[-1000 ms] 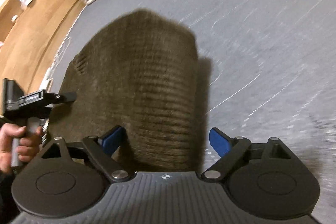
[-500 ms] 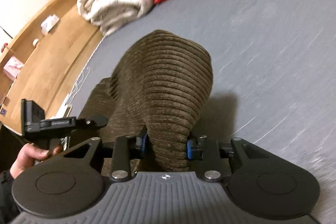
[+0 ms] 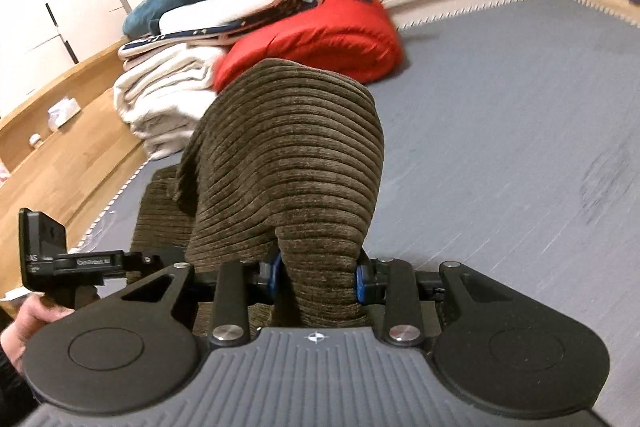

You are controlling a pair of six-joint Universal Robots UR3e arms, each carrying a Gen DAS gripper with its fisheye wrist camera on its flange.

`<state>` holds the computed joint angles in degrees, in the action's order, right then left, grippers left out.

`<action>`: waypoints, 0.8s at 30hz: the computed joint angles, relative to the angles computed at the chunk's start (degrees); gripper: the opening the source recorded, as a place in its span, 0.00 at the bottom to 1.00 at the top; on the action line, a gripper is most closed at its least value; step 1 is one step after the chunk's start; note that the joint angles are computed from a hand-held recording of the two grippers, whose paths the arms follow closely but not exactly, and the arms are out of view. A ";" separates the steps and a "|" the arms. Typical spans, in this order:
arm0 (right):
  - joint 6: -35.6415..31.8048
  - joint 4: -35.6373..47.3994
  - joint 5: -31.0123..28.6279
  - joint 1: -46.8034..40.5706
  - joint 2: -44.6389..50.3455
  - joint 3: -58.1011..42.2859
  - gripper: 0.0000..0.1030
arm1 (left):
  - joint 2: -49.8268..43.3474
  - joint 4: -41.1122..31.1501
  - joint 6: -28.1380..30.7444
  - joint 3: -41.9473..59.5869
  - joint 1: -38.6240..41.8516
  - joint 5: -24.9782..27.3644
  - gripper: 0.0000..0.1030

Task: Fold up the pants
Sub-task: 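Lower the folded corduroy bundle onto the mattress and open both grippers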

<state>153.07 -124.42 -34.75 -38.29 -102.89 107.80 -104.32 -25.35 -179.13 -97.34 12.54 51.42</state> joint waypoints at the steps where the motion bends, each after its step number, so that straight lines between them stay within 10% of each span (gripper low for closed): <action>1: -0.10 -2.14 -0.84 0.32 2.00 -0.85 0.35 | -1.11 1.36 -0.39 0.79 -1.46 3.77 0.57; 5: 20.13 -26.00 -20.18 7.83 13.71 -1.77 0.46 | -4.27 8.18 1.28 3.29 -10.53 29.02 0.57; 8: 30.09 -28.58 -28.07 8.72 15.34 -2.29 0.48 | 0.34 10.16 3.52 -1.75 -9.00 22.32 0.57; 15: 11.14 -25.85 -18.90 7.21 10.59 2.50 0.48 | 6.51 5.53 18.12 -9.24 -10.00 15.27 0.53; 19: 2.78 -13.85 -25.54 12.41 13.31 -2.19 0.48 | 4.06 -4.19 29.90 -8.52 -13.25 23.66 0.52; 24: -6.49 -10.20 -29.40 15.09 14.08 -2.38 0.48 | 3.56 -8.27 28.48 -4.66 -13.44 23.73 0.51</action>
<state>146.58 -134.63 -64.15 -23.20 -88.81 105.42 -100.76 -33.63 -150.65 -102.00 -0.91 75.15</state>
